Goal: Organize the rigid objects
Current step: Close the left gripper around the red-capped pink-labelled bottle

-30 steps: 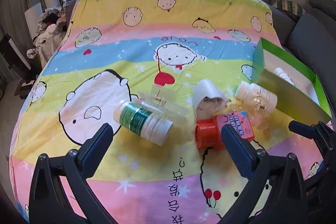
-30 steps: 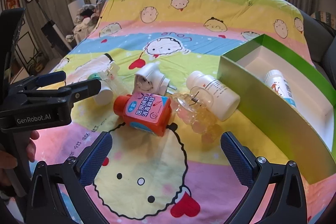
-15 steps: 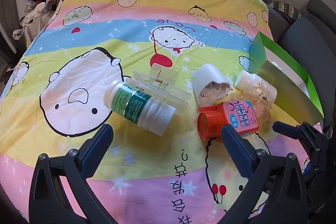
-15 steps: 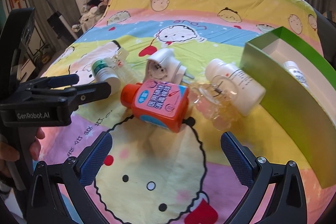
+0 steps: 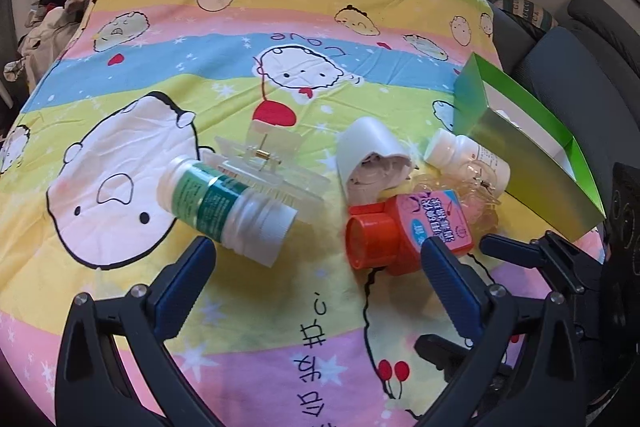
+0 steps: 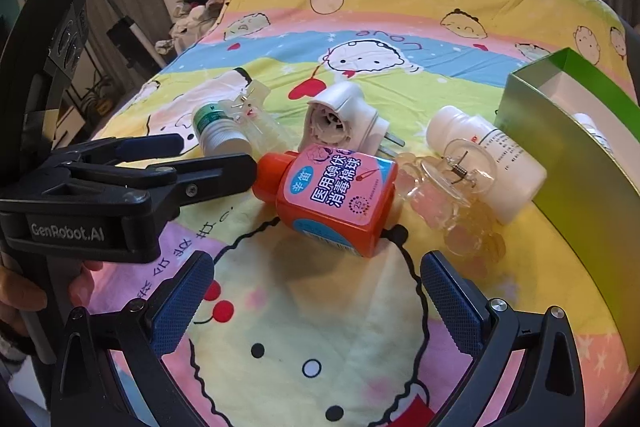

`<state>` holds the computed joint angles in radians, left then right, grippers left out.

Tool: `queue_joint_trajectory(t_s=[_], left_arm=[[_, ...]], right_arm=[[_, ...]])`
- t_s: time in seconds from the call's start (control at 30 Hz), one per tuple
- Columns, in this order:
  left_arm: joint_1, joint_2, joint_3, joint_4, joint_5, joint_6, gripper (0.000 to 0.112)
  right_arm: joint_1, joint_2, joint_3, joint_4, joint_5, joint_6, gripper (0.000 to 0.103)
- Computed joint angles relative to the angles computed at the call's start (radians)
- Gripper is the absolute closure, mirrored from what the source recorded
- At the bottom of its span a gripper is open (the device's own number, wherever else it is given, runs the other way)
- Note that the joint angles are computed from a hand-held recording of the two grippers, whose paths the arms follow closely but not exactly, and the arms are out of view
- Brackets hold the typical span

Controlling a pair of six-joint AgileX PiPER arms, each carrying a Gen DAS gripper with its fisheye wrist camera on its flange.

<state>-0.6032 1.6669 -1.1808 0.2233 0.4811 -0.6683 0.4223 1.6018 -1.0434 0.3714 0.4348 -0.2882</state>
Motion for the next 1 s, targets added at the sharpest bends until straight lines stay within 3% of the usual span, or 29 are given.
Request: queue_joint_trajectory(t_s=[0.17,0.6,1.0], left_arm=[[0.008,0.030,-0.029,-0.121,-0.013,0.123,0.010],[-0.034,0.086,-0.113,-0.150,0.009,0.203,0.011],[-0.024,0.145,-0.161,-0.353,0.010,0.394,0.018]], right_arm=[[-0.019,0.021,-0.007,0.081,-0.007,-0.075,0.000],[-0.063,0.075,-0.054,0.288,0.035,-0.288,0.000],[-0.110,0.088,-0.049,0.450,0.081,-0.438,0.000]])
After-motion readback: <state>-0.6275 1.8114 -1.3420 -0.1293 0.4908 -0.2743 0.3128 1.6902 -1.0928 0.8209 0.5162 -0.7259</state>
